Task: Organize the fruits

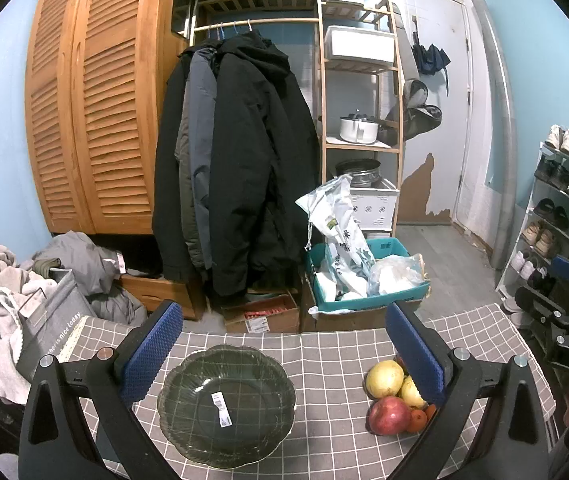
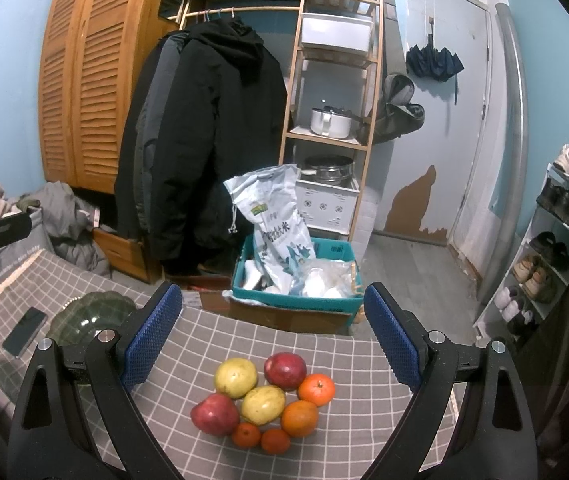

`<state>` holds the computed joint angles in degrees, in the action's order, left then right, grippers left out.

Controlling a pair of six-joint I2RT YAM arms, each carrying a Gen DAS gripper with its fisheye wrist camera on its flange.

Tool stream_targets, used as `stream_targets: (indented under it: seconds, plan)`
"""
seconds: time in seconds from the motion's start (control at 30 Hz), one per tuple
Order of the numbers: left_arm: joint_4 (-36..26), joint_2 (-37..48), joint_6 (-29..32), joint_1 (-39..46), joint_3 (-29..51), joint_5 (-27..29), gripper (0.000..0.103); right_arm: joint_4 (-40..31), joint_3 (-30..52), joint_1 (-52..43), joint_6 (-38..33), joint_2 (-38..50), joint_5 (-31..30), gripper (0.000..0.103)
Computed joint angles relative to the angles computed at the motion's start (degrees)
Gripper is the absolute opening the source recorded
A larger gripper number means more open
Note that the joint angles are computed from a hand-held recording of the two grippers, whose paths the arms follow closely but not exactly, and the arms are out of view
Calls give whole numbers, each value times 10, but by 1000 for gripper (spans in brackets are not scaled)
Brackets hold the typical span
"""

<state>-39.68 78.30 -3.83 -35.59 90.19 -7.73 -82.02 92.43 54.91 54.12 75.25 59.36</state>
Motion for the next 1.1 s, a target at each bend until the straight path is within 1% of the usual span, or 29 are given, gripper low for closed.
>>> stream_targets:
  seconds: [0.7,1.1]
  plan:
    - [2,-1,-1,1,-4,1,102,-5,2,2,3,1,2,91]
    - [8,-12,-2,0,-26,-3,102,-6,3,3,3,2,3,91]
